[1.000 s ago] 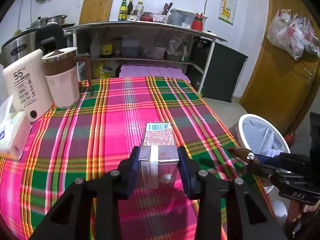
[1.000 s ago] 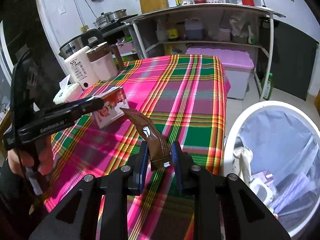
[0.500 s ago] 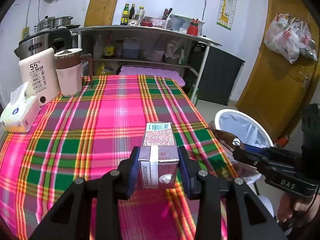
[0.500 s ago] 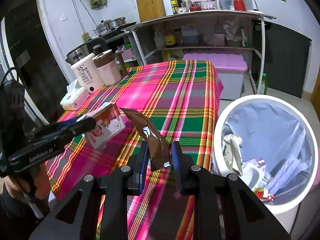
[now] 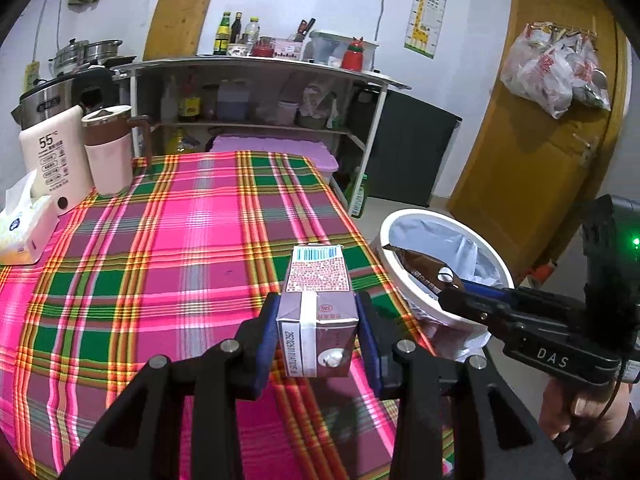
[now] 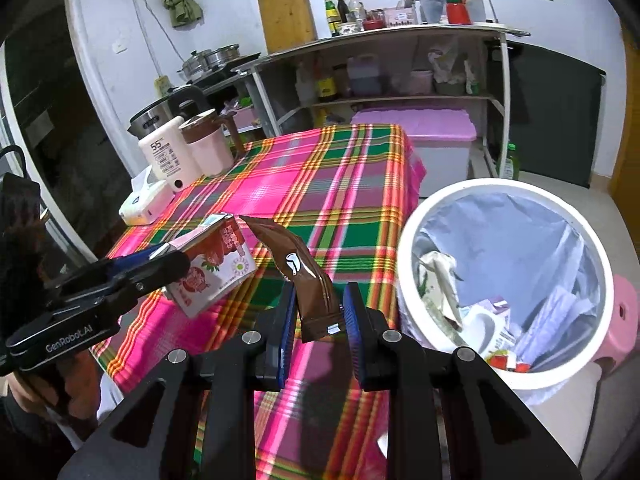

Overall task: Collect trash
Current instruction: 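Carry the milk carton and brown wrapper over the bin with both grippers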

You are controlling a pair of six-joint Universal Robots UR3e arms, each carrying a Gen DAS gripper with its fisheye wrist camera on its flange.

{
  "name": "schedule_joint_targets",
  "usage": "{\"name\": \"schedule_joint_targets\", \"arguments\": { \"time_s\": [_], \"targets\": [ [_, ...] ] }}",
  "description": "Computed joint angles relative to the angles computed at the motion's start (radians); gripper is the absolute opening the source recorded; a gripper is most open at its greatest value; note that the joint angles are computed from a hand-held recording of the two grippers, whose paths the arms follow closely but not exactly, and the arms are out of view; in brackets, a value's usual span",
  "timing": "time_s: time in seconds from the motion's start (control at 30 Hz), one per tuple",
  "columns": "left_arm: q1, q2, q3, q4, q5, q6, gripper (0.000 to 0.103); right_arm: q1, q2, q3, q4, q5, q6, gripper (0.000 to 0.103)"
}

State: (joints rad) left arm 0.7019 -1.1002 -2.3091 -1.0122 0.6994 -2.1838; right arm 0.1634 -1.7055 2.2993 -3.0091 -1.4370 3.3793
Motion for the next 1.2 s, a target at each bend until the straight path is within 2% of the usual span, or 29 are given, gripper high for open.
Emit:
{"name": "schedule_joint_targets", "arguments": {
  "time_s": [0.13, 0.57, 0.9, 1.2],
  "targets": [
    [-0.044, -0.012, 0.001, 0.034, 0.009, -0.030, 0.039, -0.031, -0.041, 0.033, 0.008, 0.002, -0.002, 0.025],
    [-0.272, -0.152, 0.036, 0.266, 0.070, -0.192, 0.039, -0.217, -0.218, 0.174, 0.065, 0.066, -0.045, 0.025],
    [-0.439, -0.289, 0.099, 0.412, 0.119, -0.300, 0.039, -0.461, -0.433, 0.287, 0.216, 0.178, -0.138, 0.025],
    [-0.570, -0.427, 0.180, 0.508, 0.164, -0.379, 0.039, -0.607, -0.540, 0.332, 0.332, 0.230, -0.212, 0.025]
  ]
}}
